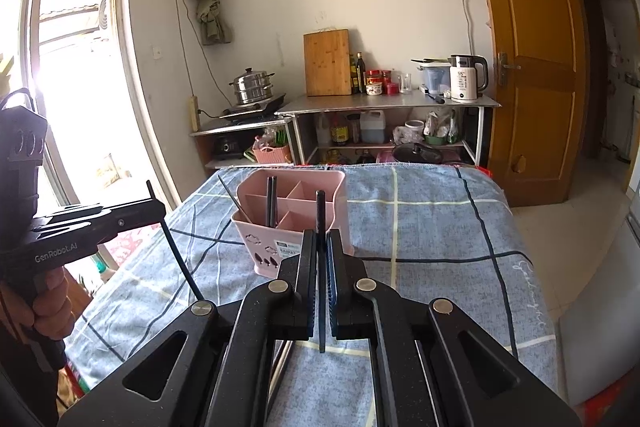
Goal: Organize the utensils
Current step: 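Lift the held chopsticks upright and carry both tools over the pink basket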
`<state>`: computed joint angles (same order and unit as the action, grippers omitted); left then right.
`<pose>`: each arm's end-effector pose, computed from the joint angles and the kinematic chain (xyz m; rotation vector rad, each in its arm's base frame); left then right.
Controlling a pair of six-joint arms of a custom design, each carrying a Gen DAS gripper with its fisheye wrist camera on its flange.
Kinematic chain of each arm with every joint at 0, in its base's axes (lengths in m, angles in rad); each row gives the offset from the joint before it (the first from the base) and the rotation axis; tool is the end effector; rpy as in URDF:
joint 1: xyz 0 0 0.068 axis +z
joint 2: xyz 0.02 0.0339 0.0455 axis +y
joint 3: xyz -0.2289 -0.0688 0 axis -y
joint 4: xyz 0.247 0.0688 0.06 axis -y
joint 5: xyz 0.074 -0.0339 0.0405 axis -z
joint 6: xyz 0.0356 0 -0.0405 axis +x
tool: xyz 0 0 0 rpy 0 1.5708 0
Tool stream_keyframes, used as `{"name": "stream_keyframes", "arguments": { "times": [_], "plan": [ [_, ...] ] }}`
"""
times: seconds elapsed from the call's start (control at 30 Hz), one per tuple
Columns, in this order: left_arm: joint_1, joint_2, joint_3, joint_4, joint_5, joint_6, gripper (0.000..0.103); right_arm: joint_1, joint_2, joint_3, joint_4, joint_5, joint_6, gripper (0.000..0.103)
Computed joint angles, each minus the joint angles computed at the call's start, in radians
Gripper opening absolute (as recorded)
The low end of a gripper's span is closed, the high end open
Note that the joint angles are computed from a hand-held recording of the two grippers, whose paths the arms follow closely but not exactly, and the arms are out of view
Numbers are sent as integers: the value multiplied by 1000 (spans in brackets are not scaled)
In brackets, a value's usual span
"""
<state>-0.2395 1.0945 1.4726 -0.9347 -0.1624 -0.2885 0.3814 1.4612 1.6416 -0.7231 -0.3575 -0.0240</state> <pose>0.2103 -0.0454 0.4062 -0.1478 2.1173 -0.1408 0.2915 0.1303 0.3889 -0.6387 2.0330 0.5897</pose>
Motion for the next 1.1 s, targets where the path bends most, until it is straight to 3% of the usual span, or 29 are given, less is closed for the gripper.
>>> {"name": "stream_keyframes", "arguments": {
  "times": [0.53,1.1],
  "plan": [
    [155,114,254,-85,79,88,5,10,102,240,-43,-48,3,4],
    [290,406,693,-169,142,167,5,109,463,795,-108,-54,99,4]
  ]
}}
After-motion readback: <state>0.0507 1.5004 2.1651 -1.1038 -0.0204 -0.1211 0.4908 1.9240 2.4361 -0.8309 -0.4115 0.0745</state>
